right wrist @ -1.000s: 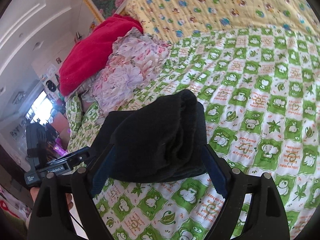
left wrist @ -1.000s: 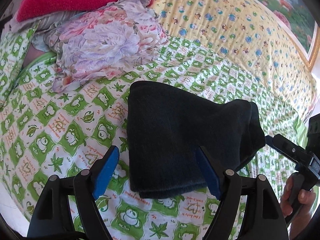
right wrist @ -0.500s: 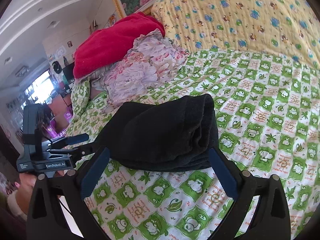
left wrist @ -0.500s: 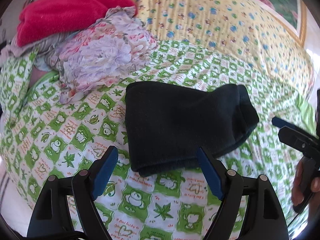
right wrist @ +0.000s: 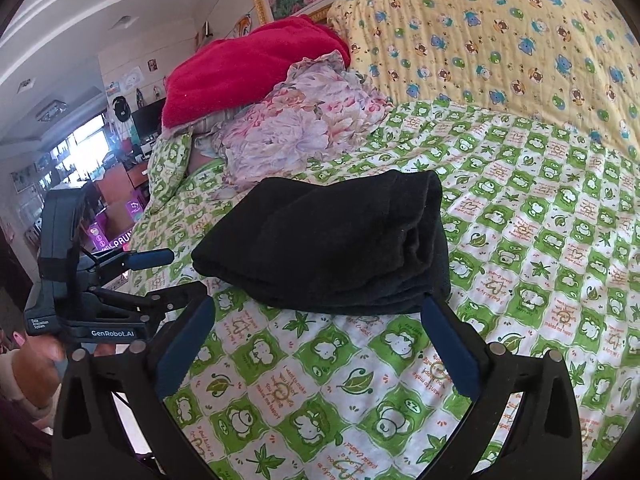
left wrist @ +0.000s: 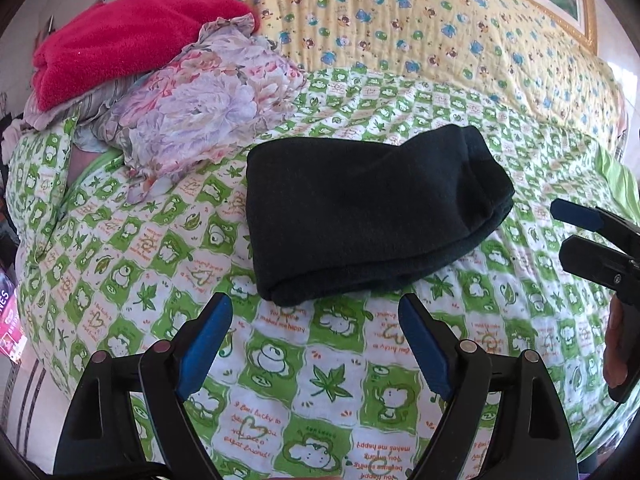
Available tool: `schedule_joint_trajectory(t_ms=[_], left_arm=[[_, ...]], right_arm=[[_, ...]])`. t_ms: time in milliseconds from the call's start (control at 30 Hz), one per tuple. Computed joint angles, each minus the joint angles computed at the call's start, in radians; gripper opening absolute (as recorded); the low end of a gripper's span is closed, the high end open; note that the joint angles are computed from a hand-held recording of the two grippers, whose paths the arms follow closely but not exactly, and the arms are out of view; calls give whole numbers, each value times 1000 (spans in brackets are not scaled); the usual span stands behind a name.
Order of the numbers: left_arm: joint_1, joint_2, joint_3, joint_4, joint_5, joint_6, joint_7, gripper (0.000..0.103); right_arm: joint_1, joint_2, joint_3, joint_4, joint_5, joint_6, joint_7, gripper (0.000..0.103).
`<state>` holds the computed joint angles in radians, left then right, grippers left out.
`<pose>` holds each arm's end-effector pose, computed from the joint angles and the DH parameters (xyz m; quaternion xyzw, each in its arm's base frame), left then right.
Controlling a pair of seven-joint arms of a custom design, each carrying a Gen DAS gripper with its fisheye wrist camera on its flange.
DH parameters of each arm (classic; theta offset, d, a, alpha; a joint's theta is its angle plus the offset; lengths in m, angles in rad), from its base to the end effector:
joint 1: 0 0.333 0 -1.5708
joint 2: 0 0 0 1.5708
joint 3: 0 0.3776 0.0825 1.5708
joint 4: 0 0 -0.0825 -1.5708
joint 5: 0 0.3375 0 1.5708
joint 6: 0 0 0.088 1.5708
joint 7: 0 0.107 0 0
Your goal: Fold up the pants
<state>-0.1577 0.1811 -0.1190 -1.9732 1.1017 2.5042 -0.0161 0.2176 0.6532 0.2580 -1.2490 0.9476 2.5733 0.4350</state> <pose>0.5703 -0.1636 0.4997 -0.7898 0.4639 -0.2049 0.3451 0.7207 0.2777 0.5234 -0.8056 0.3062 -0.0750 0.5017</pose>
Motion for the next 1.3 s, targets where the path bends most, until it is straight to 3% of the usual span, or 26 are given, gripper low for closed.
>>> schedule_joint_trajectory(t_ms=[133,433,1300], left_arm=[[-1,5,1,1,4,1,-2,86],[4,17,6,-2,2,22,-5,87],[1,39,13,10,-9,6,-2,87]], right_arm=[[5,-5,10,-26,12,32,-52,102],[43,20,-11,-17,-50,57,-21,102],[62,61,-7,33,-135,45,23,102]])
